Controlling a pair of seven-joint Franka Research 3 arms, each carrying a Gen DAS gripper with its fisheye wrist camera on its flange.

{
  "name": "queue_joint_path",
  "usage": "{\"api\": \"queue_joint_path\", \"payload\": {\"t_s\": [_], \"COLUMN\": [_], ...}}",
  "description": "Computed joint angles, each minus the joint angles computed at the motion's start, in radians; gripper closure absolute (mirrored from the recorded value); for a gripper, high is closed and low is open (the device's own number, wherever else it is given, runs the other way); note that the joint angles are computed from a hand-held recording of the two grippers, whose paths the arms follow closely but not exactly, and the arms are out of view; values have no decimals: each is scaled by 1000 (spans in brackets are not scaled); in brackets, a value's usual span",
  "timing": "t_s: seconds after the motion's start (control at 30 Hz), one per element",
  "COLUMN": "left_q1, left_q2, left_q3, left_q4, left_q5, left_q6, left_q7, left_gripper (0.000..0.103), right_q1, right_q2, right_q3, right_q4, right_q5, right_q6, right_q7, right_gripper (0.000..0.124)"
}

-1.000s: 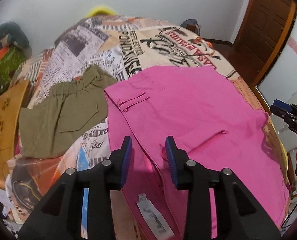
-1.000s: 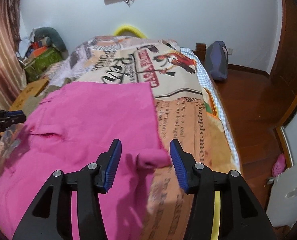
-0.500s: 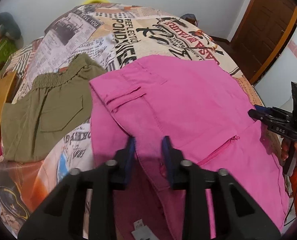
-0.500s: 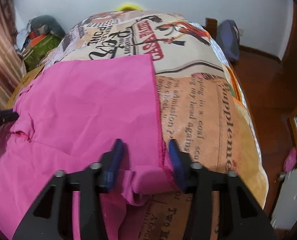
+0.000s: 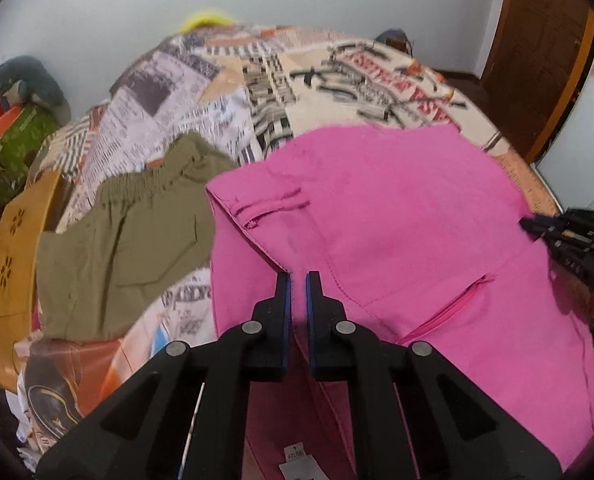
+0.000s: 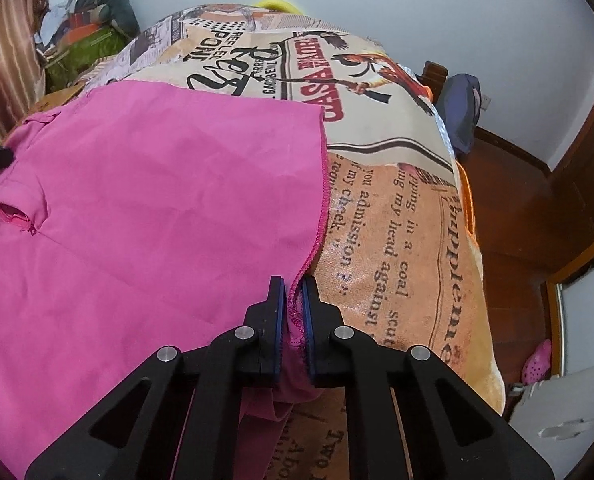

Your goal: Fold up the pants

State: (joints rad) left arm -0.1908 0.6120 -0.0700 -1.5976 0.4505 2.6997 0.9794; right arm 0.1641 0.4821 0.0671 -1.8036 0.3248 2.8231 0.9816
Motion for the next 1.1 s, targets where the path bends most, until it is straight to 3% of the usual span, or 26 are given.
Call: {"api": "queue_joint_path", "payload": {"t_s": [0.17,0.23,0.33,0.4,0.47,0.6,0.8,1.1], "left_q1": [33,41,23,19,34,62,116,151], "left_q2": [-23,-56,-91,-101,-96,-51,55,202], "left_q3": [-30,-30,3,18,13,3,-42,-82], "left_q4": [-33,-68,-92,-89,-70,3,140,316], "left_q5": [-48,-55,-21,2,0,-19,-112,-237], "left_q6": [12,36,48,48,42,15,-18,-95], "left_q7": [33,38,9,-9,0,38,138,271], "left_gripper": [91,83,69,65,65,65,62,55], "right_q1": [10,-7,-43,-55,-62,-54,-9,4], "right_q2": [-18,-42,-73,-86,-85,-43,81,338], "right_q3": [-21,-5,34,52,63,63,22,6], "right_q4": [14,-1,-19,-20,0,88,258,629], "right_q5": [-9,13,84,126,156,182,113,7], "right_q6": [-56,-46,-14,18,17,-19,-74,-264], "right_q7": [48,34,-15,-46,-70,-84,-18,76], "right_gripper": [112,110,94,86,85,85,85,85]}}
